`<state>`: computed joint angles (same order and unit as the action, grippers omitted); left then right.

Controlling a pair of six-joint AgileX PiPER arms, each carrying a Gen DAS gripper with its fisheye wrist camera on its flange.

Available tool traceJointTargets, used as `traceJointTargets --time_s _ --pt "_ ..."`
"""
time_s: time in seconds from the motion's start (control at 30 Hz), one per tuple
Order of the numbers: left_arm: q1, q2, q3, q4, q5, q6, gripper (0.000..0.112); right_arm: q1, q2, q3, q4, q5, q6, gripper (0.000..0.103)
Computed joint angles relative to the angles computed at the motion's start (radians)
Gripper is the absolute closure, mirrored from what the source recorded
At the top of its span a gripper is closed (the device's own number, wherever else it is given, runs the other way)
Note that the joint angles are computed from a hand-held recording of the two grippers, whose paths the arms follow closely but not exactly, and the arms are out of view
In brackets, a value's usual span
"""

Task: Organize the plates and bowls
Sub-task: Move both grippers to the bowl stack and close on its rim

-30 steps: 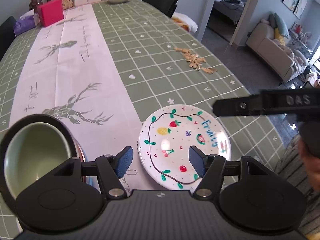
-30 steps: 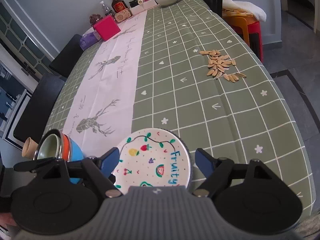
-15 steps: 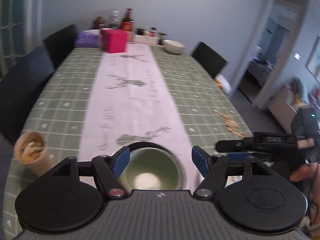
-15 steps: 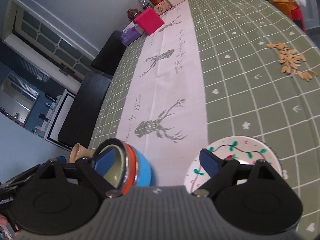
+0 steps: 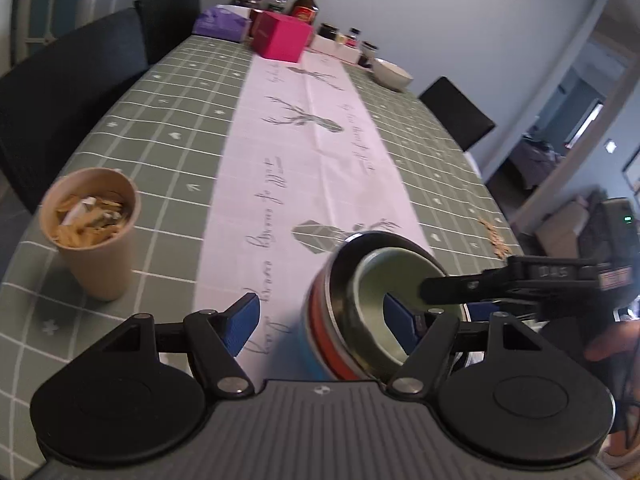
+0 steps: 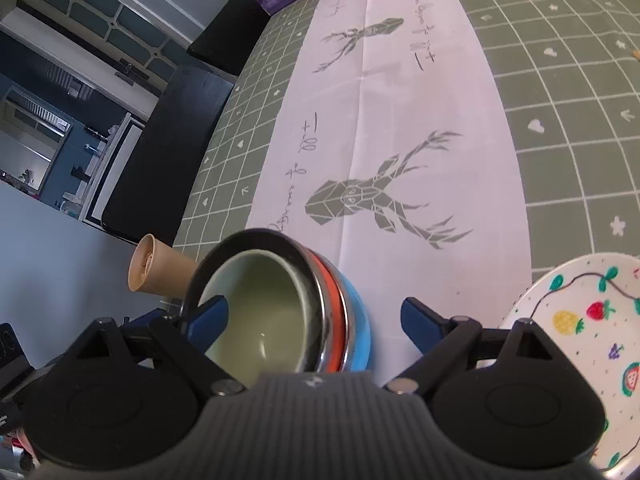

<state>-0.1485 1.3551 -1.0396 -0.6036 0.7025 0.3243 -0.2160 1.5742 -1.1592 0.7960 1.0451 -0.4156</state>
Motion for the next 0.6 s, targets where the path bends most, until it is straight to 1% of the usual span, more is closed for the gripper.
traceJointTargets --time_s 0.07,0.23,0.33,0.4,0.43,0.5,0.53,0.6 --pt "0.005 0.022 0.0 -0.043 0.004 0.034 0.029 0.001 -0.004 0.03 0.002 -0.024 -0.009 0.012" --pt "-0.023 0.105 -0.039 0.006 0.017 -0.071 0.029 0.011 0.007 0.067 0.009 -0.052 -0.014 0.012" --pt "-0.031 0.143 -0.053 0.013 0.03 -0.1 0.029 0.032 0.008 0.082 -0.006 -0.074 -0.005 0.012" --pt "-0.026 0.162 -0.054 -0.008 0.039 -0.097 0.029 0.039 0.012 0.088 -0.013 -0.074 0.0 0.016" --pt "-0.021 0.173 -0.057 -0.024 0.047 -0.095 0.029 0.035 0.017 0.094 0.0 -0.069 -0.008 0.02" --pt "-0.005 0.196 -0.063 -0.077 0.077 -0.047 0.029 0.03 0.004 0.116 0.028 -0.092 -0.028 0.022" --pt "-0.002 0.209 -0.067 -0.098 0.089 -0.02 0.029 0.028 0.004 0.119 0.034 -0.095 -0.032 0.024" --pt "-0.002 0.228 -0.062 -0.118 0.087 -0.011 0.029 0.027 0.003 0.119 0.034 -0.101 -0.038 0.025"
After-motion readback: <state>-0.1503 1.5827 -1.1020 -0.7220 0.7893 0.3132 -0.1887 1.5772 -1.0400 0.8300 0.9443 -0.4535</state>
